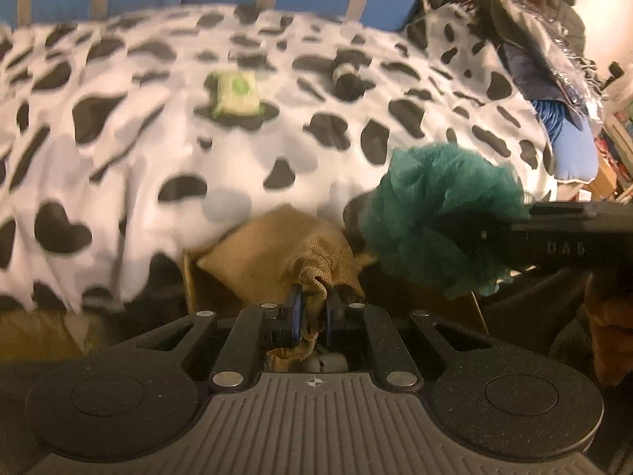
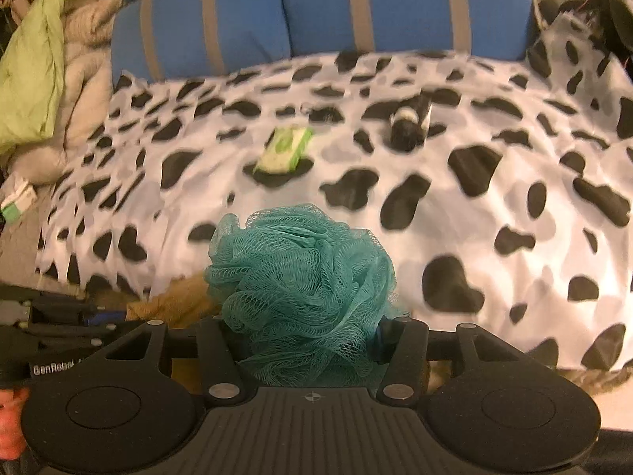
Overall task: Organize soft objects
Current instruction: 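Carry the pouch and bath puff into the cardboard box and open both tools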
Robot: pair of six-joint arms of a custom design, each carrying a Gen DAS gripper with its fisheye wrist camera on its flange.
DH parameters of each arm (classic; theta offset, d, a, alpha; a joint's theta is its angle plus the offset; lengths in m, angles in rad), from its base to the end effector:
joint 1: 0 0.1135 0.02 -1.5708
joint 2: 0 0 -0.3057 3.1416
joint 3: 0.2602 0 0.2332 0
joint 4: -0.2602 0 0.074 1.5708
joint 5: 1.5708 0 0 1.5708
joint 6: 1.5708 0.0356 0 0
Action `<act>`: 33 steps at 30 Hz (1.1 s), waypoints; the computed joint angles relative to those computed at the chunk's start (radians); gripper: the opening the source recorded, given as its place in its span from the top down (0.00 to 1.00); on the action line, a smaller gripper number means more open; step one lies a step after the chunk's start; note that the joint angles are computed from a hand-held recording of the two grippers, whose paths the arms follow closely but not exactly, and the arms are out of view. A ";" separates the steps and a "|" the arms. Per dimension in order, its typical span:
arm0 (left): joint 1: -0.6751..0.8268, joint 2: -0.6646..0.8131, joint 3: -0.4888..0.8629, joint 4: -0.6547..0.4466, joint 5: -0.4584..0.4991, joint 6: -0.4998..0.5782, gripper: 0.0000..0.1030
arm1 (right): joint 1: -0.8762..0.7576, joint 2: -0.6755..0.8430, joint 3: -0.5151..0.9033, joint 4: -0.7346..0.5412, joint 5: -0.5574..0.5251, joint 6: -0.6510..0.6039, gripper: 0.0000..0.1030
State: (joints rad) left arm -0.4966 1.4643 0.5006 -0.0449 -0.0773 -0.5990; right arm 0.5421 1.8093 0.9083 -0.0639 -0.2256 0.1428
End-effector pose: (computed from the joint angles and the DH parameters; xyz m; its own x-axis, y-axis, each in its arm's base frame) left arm 0.1980 -0.1042 0.1740 -0.8618 -0.1723 -0.4771 -0.0570 0.9674 -0.2466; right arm 0.2881 0.1828 0.1818 -0.7841 -0.3103 -0.5375 -0.5055 0.8217 0.2630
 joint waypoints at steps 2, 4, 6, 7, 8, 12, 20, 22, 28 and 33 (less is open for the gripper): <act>0.010 0.008 0.002 -0.014 0.030 -0.014 0.89 | 0.007 0.015 0.018 -0.056 -0.010 -0.017 0.46; 0.014 0.017 0.005 -0.023 0.054 -0.026 0.89 | 0.018 0.039 0.043 -0.121 -0.009 -0.037 0.45; 0.026 0.034 0.010 -0.030 0.095 -0.033 0.89 | 0.030 0.060 0.060 -0.167 0.000 -0.055 0.45; 0.030 0.041 0.011 -0.031 0.111 -0.034 0.89 | 0.035 0.069 0.068 -0.187 0.005 -0.062 0.45; 0.029 0.050 0.014 -0.036 0.118 -0.032 0.89 | 0.040 0.075 0.072 -0.198 0.008 -0.065 0.45; 0.032 0.075 0.034 -0.076 0.132 -0.018 0.89 | 0.049 0.091 0.088 -0.232 0.013 -0.068 0.44; 0.031 0.116 0.054 -0.109 0.168 0.000 0.89 | 0.057 0.114 0.113 -0.262 0.019 -0.078 0.43; 0.033 0.115 0.054 -0.112 0.166 -0.003 0.89 | 0.054 0.112 0.113 -0.259 0.017 -0.073 0.43; 0.038 0.111 0.057 -0.117 0.147 -0.017 0.88 | 0.048 0.112 0.112 -0.255 0.016 -0.068 0.43; 0.031 0.109 0.064 -0.126 0.079 -0.057 0.73 | 0.052 0.108 0.107 -0.242 0.027 -0.065 0.25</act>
